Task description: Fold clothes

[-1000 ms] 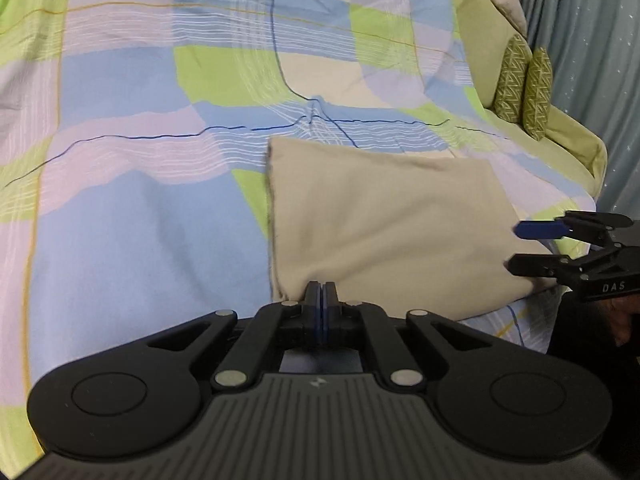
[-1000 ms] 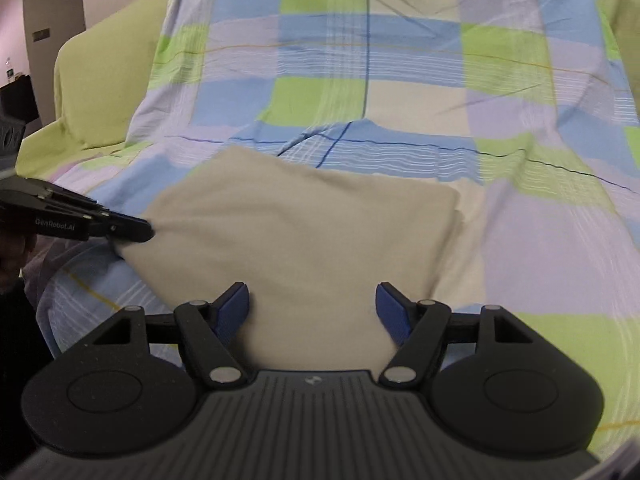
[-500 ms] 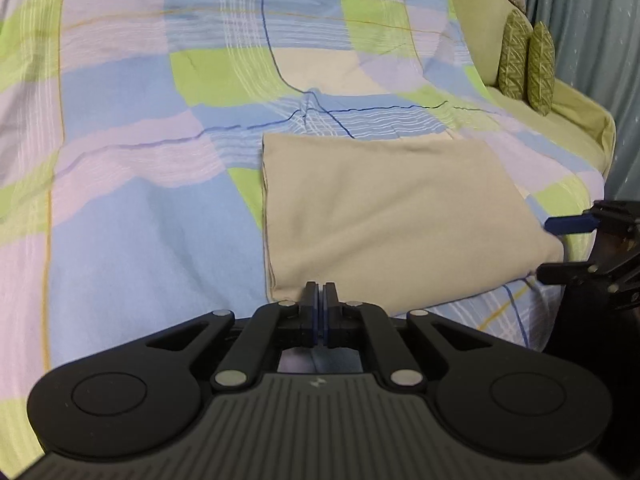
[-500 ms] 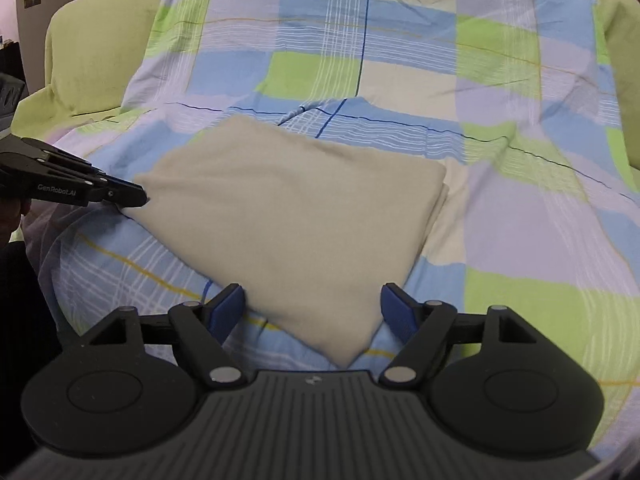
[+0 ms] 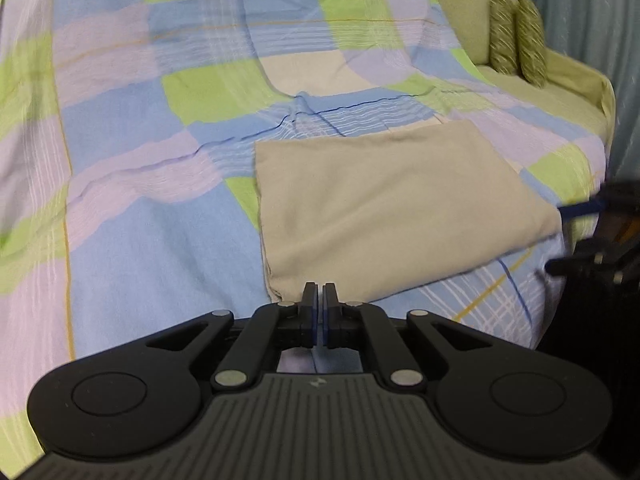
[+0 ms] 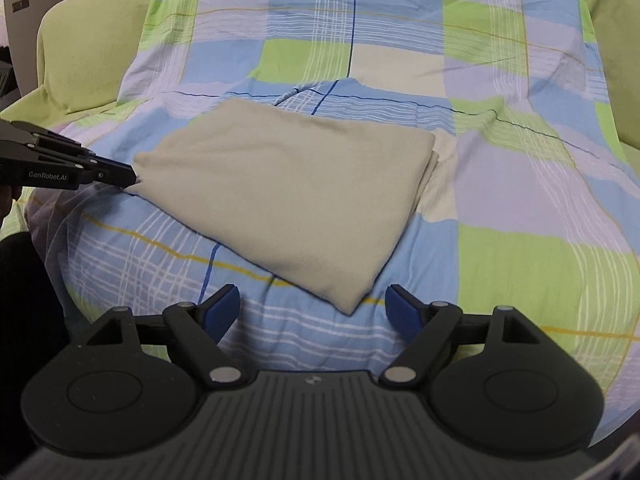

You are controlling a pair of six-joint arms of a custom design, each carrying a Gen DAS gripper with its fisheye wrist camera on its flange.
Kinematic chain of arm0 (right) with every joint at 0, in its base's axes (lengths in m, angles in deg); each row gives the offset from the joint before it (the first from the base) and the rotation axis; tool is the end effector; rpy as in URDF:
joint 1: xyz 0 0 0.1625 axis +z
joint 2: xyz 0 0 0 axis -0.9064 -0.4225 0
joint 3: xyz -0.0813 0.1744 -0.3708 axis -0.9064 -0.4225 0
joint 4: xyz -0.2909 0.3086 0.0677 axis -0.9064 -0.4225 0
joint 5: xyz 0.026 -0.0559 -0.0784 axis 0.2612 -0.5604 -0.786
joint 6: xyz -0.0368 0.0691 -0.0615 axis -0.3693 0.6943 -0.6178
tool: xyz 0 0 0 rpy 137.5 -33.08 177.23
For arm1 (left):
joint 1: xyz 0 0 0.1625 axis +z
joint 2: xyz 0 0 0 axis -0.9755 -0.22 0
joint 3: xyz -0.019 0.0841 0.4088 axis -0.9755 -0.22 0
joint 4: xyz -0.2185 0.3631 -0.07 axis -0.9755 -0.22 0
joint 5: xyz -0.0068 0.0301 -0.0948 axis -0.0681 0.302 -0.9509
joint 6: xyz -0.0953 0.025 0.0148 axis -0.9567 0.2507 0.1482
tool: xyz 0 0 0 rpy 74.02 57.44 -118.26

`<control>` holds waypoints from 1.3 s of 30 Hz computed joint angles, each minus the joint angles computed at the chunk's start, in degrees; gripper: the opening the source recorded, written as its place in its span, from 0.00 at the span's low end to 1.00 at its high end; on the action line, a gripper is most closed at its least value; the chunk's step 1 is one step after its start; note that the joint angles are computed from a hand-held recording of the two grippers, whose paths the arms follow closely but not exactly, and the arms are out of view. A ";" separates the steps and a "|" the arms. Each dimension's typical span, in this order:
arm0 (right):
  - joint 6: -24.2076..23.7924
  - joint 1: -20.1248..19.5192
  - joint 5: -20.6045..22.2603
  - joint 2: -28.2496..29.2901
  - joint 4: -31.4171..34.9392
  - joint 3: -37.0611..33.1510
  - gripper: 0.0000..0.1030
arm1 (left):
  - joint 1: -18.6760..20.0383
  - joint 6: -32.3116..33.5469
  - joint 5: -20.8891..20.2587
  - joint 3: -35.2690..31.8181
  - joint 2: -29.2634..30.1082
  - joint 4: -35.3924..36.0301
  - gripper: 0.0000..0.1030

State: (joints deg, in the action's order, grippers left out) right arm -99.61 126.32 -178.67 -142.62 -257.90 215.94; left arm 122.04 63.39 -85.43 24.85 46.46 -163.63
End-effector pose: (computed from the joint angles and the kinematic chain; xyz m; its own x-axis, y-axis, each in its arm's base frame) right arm -0.0722 -0.4059 0.2357 -0.6912 -0.1447 0.7080 -0.5911 0.6768 -0.4387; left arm -0.2518 -0.5141 -0.0654 -0.4394 0.6657 -0.6031 0.8804 0.4524 -0.1422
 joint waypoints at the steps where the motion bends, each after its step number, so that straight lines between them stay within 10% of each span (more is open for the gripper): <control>1: -1.78 0.35 -0.04 0.08 -1.32 0.37 0.75 | -0.50 4.45 0.38 0.60 0.40 -1.88 0.02; 5: -8.66 2.18 -1.25 0.76 -5.60 1.20 0.71 | -1.94 17.80 0.79 2.27 1.71 -6.44 0.05; 16: -18.79 6.95 -3.72 6.36 -8.12 -0.99 0.67 | -2.97 26.30 -6.54 -2.38 5.72 -4.79 0.27; 22: -5.90 3.30 4.58 1.01 -2.07 -2.92 0.67 | -2.57 25.26 -8.45 -7.67 7.57 -1.95 0.28; 29: -1.45 -0.56 7.01 2.53 -1.74 -9.28 0.67 | -2.63 24.28 -10.25 -13.12 10.96 3.47 0.29; 39: -4.97 -0.83 6.90 8.99 4.10 -19.89 0.57 | -1.69 21.46 -11.19 -14.28 11.51 5.87 0.29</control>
